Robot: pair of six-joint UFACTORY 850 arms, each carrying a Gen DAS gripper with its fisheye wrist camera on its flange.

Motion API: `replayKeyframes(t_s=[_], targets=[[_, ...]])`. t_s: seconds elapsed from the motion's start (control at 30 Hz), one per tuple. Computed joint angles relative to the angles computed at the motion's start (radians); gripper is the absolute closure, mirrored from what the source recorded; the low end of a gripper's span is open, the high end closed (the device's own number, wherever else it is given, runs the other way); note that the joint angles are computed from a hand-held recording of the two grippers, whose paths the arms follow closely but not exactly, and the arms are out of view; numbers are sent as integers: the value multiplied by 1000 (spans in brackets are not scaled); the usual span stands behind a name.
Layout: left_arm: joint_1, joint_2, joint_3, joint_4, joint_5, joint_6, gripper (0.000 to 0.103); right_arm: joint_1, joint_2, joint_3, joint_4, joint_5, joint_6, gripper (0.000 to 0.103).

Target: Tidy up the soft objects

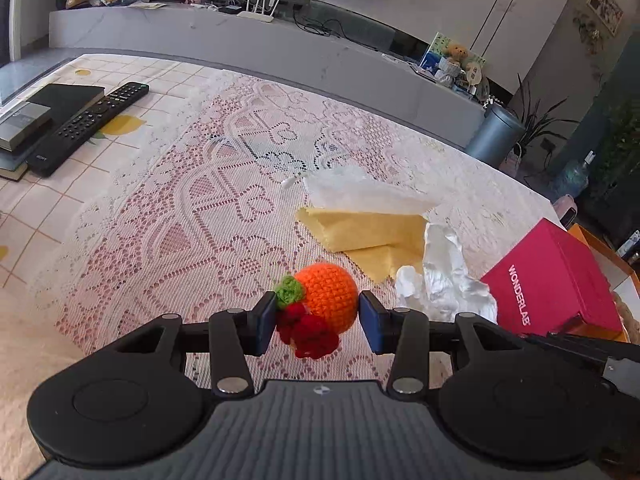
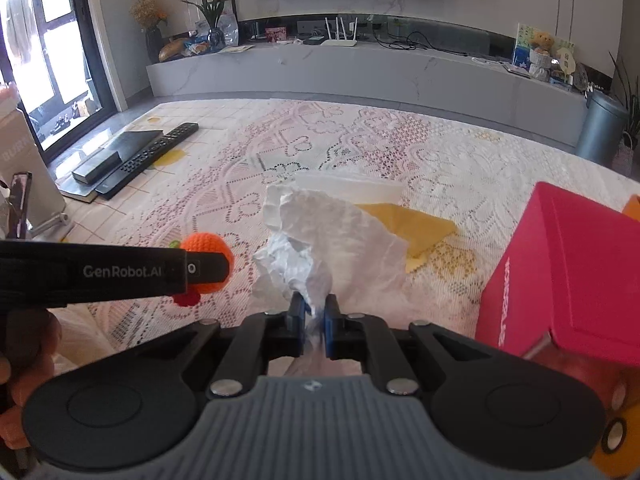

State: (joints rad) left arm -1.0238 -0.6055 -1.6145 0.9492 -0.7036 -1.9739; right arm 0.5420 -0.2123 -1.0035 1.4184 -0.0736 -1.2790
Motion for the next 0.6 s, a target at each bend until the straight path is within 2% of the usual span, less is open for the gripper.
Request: replayKeyframes(t_s=[0.13,0.23,0.33,0.43,0.53,0.6], targets=[[-26,5,-1,-4,-1,3,53,-28,70,71,48,-82,25,96],[-41,3,-7,-34,13,34,53,-50,113,117,-3,-117,128,96],[-61,-5,-18,-72,35,79,53,-72,147,157,-138,-121,306,96],[-79,-21,-38,-111,43,131,53,-106,176,192,-316,-164,530,96],[-96,-34,-56,-124,30,158,53,-116,205,226,-517,-182,743,96],[-104,-41,-66,-123,15,168,53,-121,216,248,-577,-202,807,96]])
